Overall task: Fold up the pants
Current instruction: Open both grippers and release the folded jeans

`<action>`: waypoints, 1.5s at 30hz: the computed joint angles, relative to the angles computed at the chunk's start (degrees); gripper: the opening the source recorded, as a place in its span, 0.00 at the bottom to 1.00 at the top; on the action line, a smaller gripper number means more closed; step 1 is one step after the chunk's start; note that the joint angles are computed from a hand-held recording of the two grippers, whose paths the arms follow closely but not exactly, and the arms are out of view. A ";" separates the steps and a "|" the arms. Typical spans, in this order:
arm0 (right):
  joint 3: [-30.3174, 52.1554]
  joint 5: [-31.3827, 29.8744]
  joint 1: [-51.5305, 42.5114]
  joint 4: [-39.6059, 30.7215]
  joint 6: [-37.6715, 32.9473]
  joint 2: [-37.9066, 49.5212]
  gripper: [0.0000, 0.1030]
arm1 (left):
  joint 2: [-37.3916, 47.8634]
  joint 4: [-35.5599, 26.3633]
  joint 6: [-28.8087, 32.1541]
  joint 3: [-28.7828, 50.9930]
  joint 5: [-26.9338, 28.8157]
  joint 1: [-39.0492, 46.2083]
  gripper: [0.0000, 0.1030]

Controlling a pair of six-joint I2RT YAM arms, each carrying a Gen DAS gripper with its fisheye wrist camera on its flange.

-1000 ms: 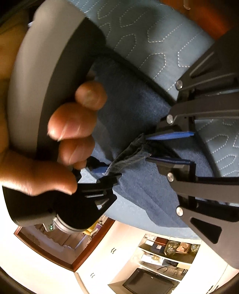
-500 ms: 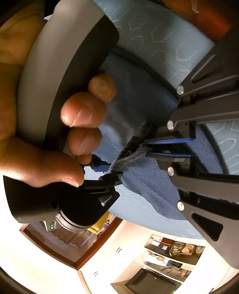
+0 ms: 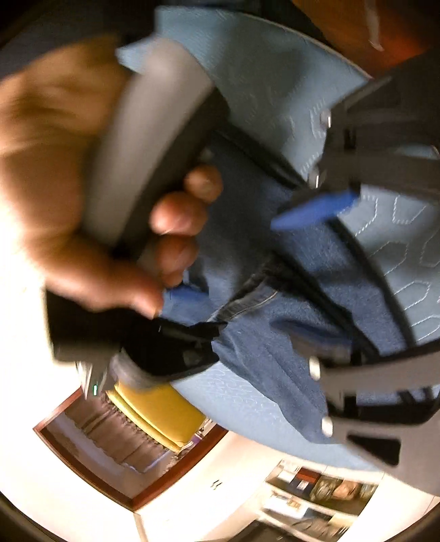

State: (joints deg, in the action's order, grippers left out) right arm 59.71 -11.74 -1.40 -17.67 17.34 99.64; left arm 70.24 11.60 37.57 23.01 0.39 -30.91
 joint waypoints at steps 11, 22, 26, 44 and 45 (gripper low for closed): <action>-15.69 25.26 19.90 8.07 7.37 -21.42 0.79 | 3.16 -18.38 -10.72 15.21 28.54 45.95 0.44; -14.54 30.30 24.38 7.34 12.47 -6.37 0.79 | 27.90 -38.39 -5.61 39.94 40.36 63.27 0.17; -12.89 31.90 25.09 5.23 12.45 -5.40 0.80 | 26.65 -36.91 -3.29 38.24 42.00 61.09 0.17; -13.32 32.68 25.76 6.17 12.36 -4.49 0.81 | 28.24 -29.72 -0.43 31.86 36.86 58.73 0.28; -13.32 32.73 25.80 6.16 12.33 -4.47 0.81 | 27.64 -27.71 -0.92 30.42 35.66 56.96 0.28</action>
State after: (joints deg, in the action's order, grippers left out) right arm 46.39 20.99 24.39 -11.51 29.67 95.17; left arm 97.88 -16.11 36.65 53.43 36.05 26.05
